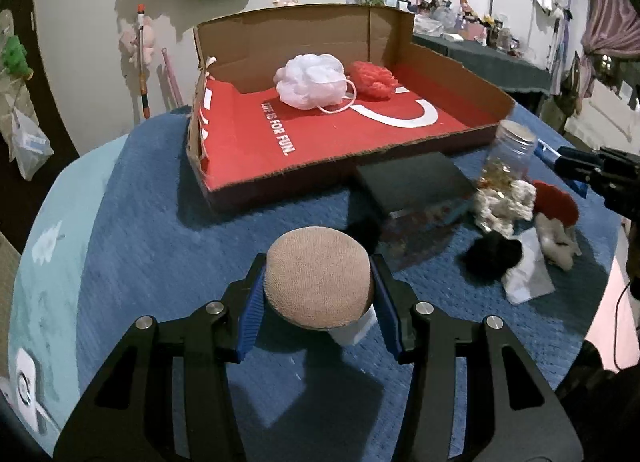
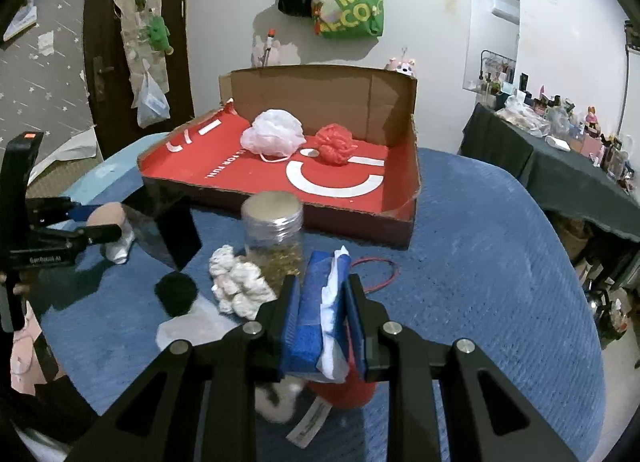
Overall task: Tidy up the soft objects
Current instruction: 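Carry the sponge and blue packet into the red box and release both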
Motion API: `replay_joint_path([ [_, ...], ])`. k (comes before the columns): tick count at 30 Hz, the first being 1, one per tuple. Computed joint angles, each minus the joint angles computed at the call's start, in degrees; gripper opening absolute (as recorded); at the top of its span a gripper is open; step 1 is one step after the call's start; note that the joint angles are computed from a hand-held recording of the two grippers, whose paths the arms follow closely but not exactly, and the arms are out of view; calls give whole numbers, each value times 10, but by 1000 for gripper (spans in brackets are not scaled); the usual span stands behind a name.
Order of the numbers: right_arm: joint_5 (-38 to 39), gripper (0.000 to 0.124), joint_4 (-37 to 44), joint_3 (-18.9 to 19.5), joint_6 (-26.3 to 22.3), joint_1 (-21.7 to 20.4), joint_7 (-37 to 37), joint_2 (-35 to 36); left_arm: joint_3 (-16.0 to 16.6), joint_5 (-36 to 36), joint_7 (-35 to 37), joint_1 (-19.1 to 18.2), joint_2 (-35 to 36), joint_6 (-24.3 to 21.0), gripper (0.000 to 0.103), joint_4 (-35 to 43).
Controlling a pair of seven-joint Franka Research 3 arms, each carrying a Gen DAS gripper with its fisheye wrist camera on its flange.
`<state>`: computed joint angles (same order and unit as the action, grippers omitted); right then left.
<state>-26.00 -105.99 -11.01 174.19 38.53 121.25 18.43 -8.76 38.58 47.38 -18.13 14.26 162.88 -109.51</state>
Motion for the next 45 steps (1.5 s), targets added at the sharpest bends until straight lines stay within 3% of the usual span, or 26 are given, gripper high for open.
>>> replay_joint_path([
  [14,172,25,100,110,-54,-101,-204,58,-29,-125,186,35,53,-22,47,84],
  [26,336,25,203,175,-119,-153,-368,117,-35,-193,280,38,107,-53,47,170],
  [36,393,25,312,178,-175,-153,-421,176,-57,-254,360,38,177,-92,47,277],
  [42,366,26,433,144,-232,-127,-380,247,-48,-269,374,18,236,-141,47,375],
  [45,337,25,530,122,-287,-115,-346,304,-36,-268,368,2,271,-184,47,438],
])
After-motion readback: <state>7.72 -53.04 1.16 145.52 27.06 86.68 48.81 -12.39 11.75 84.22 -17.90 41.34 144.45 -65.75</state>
